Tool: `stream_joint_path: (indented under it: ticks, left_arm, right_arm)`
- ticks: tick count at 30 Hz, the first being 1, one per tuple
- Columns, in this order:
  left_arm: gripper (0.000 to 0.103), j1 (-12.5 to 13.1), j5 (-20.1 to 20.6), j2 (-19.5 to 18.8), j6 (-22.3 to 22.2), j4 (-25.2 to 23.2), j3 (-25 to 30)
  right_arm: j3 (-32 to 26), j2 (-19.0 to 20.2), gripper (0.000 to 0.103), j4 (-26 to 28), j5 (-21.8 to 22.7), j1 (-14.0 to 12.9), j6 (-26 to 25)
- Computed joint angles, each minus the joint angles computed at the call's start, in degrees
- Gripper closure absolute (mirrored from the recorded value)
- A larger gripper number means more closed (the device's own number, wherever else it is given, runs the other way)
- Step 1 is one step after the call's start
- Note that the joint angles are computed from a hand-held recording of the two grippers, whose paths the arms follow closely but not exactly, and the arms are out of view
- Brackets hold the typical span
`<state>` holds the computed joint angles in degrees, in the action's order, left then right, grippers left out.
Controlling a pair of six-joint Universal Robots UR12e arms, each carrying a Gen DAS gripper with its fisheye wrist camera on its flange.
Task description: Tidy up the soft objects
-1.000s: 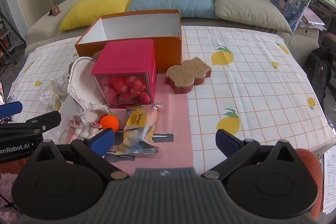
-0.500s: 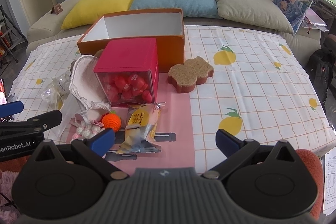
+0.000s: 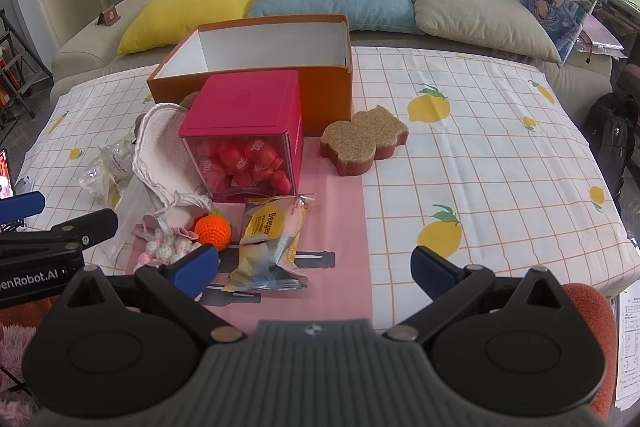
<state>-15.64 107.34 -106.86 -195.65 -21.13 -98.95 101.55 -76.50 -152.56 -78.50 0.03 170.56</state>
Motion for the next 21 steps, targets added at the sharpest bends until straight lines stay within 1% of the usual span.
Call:
stream_joint_path:
  ticks: [8,11,12,13,14,15,16,18,19,20,21]
  left_arm:
    - [0.000,0.10,-0.39,0.14,-0.24,0.12,-0.21]
    - [0.000,0.42,-1.79,0.30,-0.27,0.18,-0.38]
    - [0.003,0.61,-2.52,0.39,-0.27,0.32,-0.51]
    - [0.006,0.95,-3.76,0.53,-0.25,0.51,-0.73]
    - [0.012,1.39,-5.36,0.71,-0.34,0.54,-0.99]
    - [0.015,1.83,-6.96,0.90,-0.58,0.23,-1.20]
    - [0.016,2.30,-8.61,1.04,-0.77,-0.66,-1.25]
    - [0.025,3.37,-12.65,1.28,-0.70,-3.30,-1.18]
    - [0.026,3.97,-15.04,1.30,-0.57,-4.72,-1.11]
    - [0.027,4.52,-17.17,1.22,-0.38,-6.42,-0.92]
    - [0.027,4.99,-18.95,1.04,-0.14,-8.72,-0.49]
  right_arm:
    - [0.28,0.08,0.003,-1.05,0.09,0.02,0.08]
    - [0.55,0.10,0.003,-1.75,0.62,0.01,0.23]
    - [0.43,0.13,0.003,-1.29,0.44,0.07,-0.05]
    - [0.33,0.17,0.003,-0.95,0.29,0.12,-0.32]
    - [0.35,0.22,0.003,-1.05,0.50,0.10,-0.45]
    - [0.40,0.32,0.003,-1.42,0.66,0.10,-0.64]
    - [0.27,0.39,0.003,-0.88,0.90,0.09,-0.98]
    - [-0.08,0.65,0.003,0.20,1.41,0.11,-2.01]
    - [-0.20,0.79,0.003,0.63,1.99,0.07,-2.50]
    - [-0.53,0.93,0.004,2.34,3.31,-0.07,-2.96]
    - [-0.76,1.14,0.009,3.29,4.12,-0.10,-3.39]
